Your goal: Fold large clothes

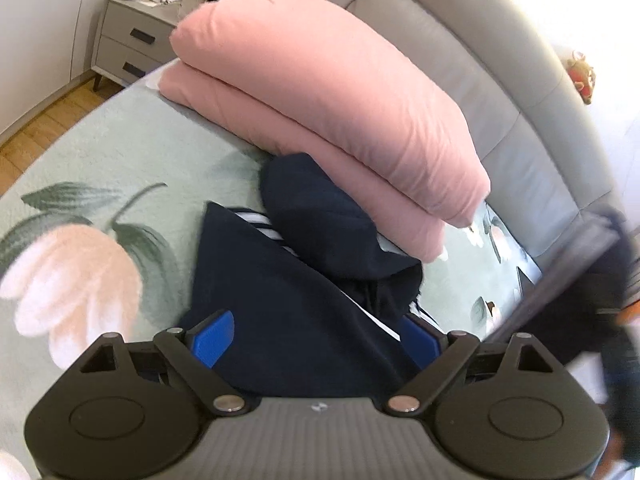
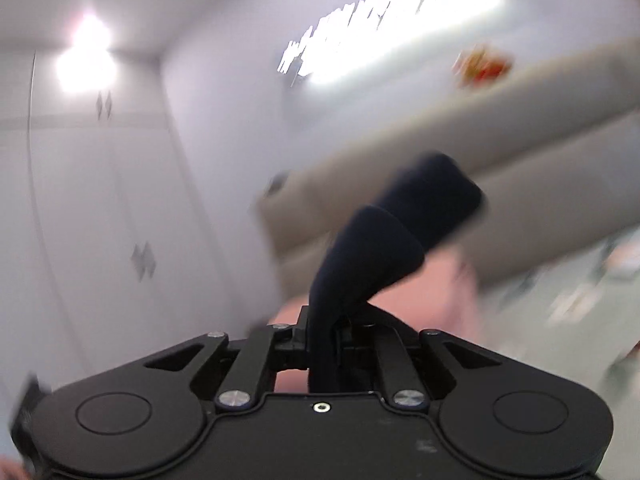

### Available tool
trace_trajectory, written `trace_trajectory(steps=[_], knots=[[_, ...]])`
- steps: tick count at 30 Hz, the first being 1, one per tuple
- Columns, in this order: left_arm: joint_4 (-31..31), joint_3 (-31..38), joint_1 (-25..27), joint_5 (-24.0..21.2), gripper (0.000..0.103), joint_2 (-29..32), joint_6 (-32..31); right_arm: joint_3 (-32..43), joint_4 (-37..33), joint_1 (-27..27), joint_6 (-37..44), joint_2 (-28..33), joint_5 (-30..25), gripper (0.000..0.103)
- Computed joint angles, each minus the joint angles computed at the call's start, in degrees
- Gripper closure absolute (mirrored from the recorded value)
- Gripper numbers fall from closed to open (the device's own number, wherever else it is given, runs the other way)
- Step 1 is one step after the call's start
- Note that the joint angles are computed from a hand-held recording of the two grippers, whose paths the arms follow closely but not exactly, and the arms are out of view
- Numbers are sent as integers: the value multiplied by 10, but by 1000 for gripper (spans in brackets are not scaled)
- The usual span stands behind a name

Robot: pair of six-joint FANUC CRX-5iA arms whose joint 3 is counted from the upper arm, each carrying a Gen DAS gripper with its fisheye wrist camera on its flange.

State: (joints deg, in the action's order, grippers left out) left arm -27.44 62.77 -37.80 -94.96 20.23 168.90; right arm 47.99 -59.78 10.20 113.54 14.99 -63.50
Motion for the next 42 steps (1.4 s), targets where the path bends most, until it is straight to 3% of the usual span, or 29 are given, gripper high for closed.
trace_trajectory(steps=[1,2,3,4,5,7,11,16,17,18,19,20,21,23,25,27,31,33,34,35,36,39,40,42], knots=[[-2,-48,2,24,7,-28,2,-37,36,38,7,-13,-1,89],[-1,-90,7,44,4,-51,-1,-70,85,78,6,-21,-6,80],[2,-125,12,55,4,-68,-3,-79,137,112,-8,-15,-36,50],[15,-155,21,68,4,-81,-4,-70,191,149,-23,6,-95,35],[40,-188,36,86,4,-95,-10,-45,215,166,-35,32,-168,27],[88,-248,63,131,4,-117,-22,-38,230,179,-49,51,-249,29],[117,-295,86,187,4,-121,-41,-79,210,148,-9,16,-250,26],[126,-290,117,187,6,-85,-38,-22,173,93,-45,39,-287,21],[132,-304,125,207,14,-87,-28,-16,171,82,-56,43,-290,21],[135,-306,129,215,43,-85,-25,-21,182,75,-62,40,-280,21],[129,-285,128,194,66,-68,-40,-38,197,75,-62,32,-261,21],[115,-239,122,143,92,-40,-69,-44,211,69,-63,27,-249,21],[75,-191,103,101,92,-16,-98,-47,217,64,-65,24,-240,21],[-10,-154,57,85,92,-11,-103,-45,214,46,-73,21,-227,21],[-53,-140,31,75,92,-15,-81,-49,208,22,-76,13,-210,21],[-51,-127,27,46,92,-9,-67,-48,219,15,-83,9,-194,21],[-28,-71,30,-41,90,40,-132,-56,336,65,-69,19,-145,13],[-35,-55,29,-70,71,55,-133,-77,404,97,-37,26,-125,7],[-38,-57,31,-77,65,56,-130,-80,443,112,-32,37,-134,6],[-44,-53,32,-87,52,58,-131,-86,472,125,-24,46,-145,6],[-46,-55,34,-93,46,56,-135,-107,475,127,-4,35,-126,3],[-55,-60,35,-96,45,42,-125,-119,496,142,-29,17,-112,3],[-54,-76,36,-81,44,27,-107,-125,466,137,-25,3,-97,3],[-29,-117,43,-27,33,-4,-88,-123,417,133,0,-13,-97,3]])
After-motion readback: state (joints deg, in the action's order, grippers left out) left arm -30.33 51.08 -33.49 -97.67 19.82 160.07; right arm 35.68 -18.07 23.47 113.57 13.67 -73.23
